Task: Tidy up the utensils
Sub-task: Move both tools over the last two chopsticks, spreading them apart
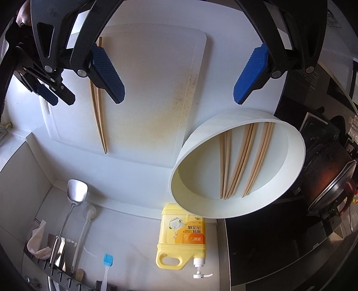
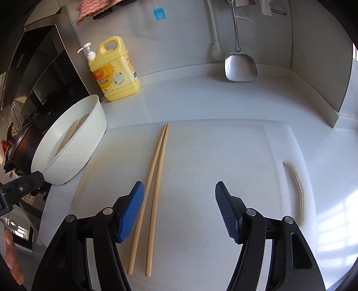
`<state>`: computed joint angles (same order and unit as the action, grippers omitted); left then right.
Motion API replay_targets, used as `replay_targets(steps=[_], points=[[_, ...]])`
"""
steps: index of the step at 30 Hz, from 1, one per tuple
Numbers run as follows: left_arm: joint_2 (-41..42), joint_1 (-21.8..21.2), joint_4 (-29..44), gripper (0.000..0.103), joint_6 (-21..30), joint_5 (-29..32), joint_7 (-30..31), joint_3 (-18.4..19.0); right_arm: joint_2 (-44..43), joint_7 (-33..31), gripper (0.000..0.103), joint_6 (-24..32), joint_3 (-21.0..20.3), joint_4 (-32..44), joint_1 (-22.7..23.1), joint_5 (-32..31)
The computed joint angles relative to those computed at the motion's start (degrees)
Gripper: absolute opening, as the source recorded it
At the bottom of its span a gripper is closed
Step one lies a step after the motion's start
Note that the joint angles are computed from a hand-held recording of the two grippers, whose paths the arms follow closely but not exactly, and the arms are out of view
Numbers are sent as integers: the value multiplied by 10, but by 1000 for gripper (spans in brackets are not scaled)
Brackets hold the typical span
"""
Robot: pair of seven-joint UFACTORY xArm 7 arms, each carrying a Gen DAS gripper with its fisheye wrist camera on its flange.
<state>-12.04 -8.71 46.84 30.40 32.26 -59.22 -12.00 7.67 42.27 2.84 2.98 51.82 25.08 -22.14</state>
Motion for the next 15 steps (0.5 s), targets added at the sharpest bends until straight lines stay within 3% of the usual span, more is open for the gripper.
replay_targets(steps=[6, 10, 13, 15], points=[[22, 8, -13, 96, -36, 74, -62, -11, 28, 147, 63, 1, -91, 28, 77, -149], [32, 9, -24, 96, -61, 115, -104, -5, 37, 180, 63, 9, -82, 34, 68, -184], [38, 13, -33, 96, -82, 145, -138, -1, 41, 234, 63, 11, -105, 40, 88, -250], [44, 10, -32, 96, -82, 153, -144, 1, 45, 239, 63, 15, -93, 44, 77, -260]])
